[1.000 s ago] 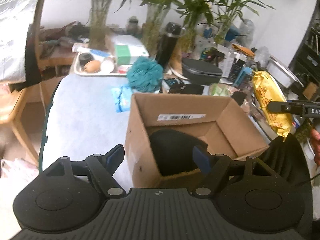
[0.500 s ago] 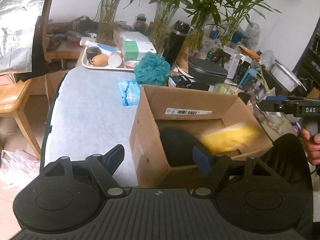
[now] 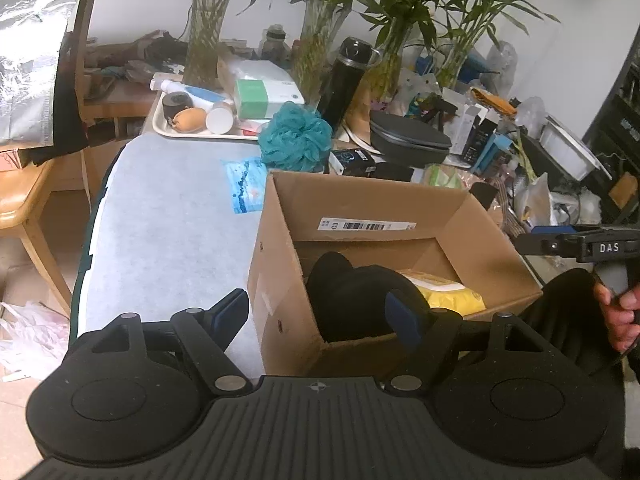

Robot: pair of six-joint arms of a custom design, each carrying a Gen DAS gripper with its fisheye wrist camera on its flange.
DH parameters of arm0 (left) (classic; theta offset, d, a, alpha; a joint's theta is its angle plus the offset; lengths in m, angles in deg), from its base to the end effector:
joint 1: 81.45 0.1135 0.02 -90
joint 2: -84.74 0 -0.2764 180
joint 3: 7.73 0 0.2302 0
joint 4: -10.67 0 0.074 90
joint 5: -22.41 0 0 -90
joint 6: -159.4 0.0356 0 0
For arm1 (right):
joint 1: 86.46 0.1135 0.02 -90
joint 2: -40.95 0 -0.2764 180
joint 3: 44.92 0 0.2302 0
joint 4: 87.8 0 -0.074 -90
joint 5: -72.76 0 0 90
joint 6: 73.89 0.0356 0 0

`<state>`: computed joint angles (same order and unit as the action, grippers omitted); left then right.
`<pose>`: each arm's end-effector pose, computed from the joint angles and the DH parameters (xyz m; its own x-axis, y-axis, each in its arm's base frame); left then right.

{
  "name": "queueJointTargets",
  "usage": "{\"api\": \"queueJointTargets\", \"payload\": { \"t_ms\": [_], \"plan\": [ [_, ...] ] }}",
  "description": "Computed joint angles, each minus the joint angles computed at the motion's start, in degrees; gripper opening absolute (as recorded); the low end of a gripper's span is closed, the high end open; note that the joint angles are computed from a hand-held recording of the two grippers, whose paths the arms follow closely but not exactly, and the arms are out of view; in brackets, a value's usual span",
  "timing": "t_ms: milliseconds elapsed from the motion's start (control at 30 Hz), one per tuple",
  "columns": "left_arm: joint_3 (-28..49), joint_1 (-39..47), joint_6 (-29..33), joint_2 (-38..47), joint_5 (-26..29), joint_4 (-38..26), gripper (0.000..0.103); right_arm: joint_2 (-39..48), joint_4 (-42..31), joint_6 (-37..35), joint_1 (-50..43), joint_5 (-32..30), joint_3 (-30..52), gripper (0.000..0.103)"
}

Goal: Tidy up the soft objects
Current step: 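Lower the yellow wipes pack into the cardboard box and open the right gripper, then withdraw the right gripper from the box and move toward the black foam sponge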

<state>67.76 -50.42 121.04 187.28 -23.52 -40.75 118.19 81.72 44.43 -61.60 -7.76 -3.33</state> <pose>0.2741 0.1360 0.1811 -0.7181 0.2255 -0.6584 0.5024 0.8226 -0.2662 0.2036 0.0879 0.1702 -0.7234 0.1805 -0.6664 0.0364 0.9739 0.2242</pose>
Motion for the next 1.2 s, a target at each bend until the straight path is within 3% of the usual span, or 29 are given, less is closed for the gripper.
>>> {"api": "queueJointTargets", "payload": {
  "t_ms": [667, 1200],
  "plan": [
    [0.48, -2.79, -4.84, 1.03, -1.11, 2.87, 0.075, 3.21, 3.85, 0.14, -2.61, -2.97, -1.38, 0.103],
    [3.84, -6.51, -13.12, 4.75, -0.04, 7.80, 0.075, 10.17, 9.05, -1.97, -8.70, -4.08, 1.77, 0.103]
  ]
}}
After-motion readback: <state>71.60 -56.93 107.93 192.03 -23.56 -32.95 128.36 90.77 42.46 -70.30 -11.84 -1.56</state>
